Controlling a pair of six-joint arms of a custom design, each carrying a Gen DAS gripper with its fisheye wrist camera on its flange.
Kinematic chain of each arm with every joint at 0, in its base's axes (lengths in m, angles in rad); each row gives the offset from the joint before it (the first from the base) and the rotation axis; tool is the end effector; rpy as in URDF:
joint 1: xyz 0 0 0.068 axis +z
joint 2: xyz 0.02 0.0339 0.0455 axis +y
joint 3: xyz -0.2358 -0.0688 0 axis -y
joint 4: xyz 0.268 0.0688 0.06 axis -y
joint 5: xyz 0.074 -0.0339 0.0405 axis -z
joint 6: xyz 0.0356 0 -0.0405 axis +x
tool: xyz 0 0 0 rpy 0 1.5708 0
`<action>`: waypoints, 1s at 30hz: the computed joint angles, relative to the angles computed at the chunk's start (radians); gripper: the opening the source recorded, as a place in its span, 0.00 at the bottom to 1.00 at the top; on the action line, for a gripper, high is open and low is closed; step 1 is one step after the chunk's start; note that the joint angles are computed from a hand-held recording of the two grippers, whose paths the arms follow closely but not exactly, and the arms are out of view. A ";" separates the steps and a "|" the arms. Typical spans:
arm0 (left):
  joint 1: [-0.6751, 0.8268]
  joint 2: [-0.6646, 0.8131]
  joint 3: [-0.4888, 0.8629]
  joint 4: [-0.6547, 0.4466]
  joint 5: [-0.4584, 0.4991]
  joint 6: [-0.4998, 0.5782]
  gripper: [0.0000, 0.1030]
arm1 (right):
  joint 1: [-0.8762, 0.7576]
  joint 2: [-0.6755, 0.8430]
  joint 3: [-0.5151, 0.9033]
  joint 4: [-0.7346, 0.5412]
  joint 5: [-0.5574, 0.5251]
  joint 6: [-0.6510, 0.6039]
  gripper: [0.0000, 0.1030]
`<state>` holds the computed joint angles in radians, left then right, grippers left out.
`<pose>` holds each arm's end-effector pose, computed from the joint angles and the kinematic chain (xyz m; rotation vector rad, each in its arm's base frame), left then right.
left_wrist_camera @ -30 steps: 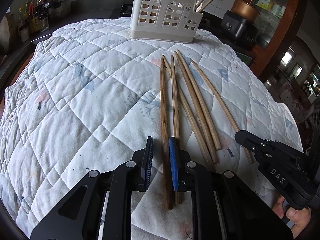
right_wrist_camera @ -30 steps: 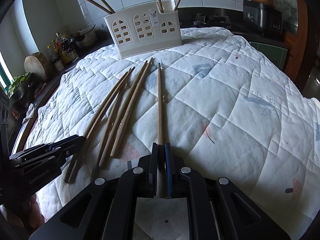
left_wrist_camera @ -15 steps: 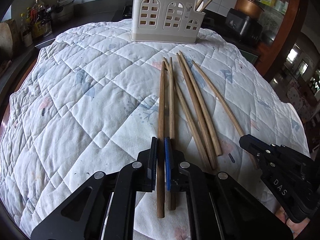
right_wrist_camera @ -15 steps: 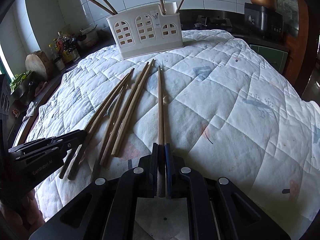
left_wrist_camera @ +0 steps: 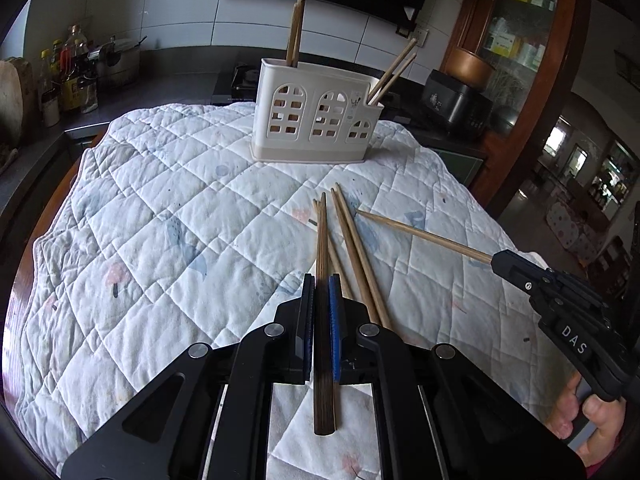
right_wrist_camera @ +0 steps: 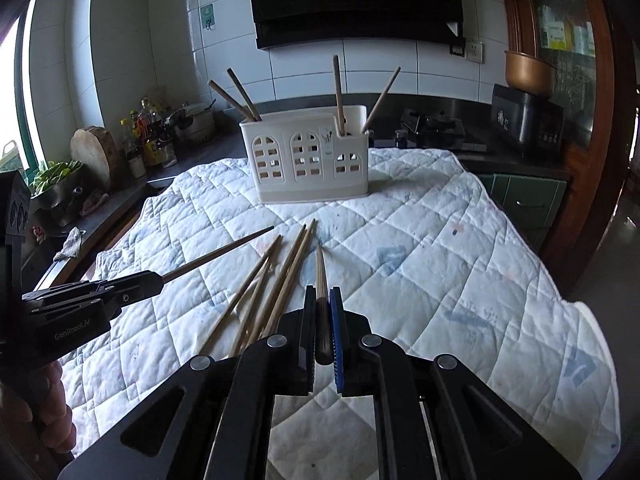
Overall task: Organize utensils
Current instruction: 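Lift the left tool's chopstick into the white caddy while the right tool inserts its own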
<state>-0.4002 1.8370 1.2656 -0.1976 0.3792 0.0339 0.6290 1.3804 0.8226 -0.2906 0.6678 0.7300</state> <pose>0.3788 -0.1745 0.1721 0.6920 2.2513 -0.6242 0.2571 0.1598 0.1776 0.3959 2.1657 -0.0708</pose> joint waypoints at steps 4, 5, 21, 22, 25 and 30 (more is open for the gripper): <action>0.005 0.025 0.054 -0.008 0.019 0.002 0.06 | -0.063 -0.020 0.030 0.027 -0.054 -0.095 0.07; 0.008 0.038 0.083 -0.026 0.036 0.006 0.06 | -0.086 -0.025 0.044 0.028 -0.073 -0.122 0.07; 0.014 0.176 0.382 -0.265 0.047 0.124 0.06 | -0.245 0.044 0.249 -0.028 -0.227 -0.331 0.07; 0.017 0.191 0.411 -0.288 0.059 0.125 0.06 | -0.247 0.046 0.256 -0.030 -0.228 -0.338 0.07; 0.019 0.231 0.494 -0.349 0.072 0.130 0.06 | -0.259 0.052 0.294 -0.050 -0.233 -0.366 0.07; 0.008 0.245 0.591 -0.385 0.039 0.156 0.06 | -0.288 0.065 0.404 -0.107 -0.236 -0.436 0.07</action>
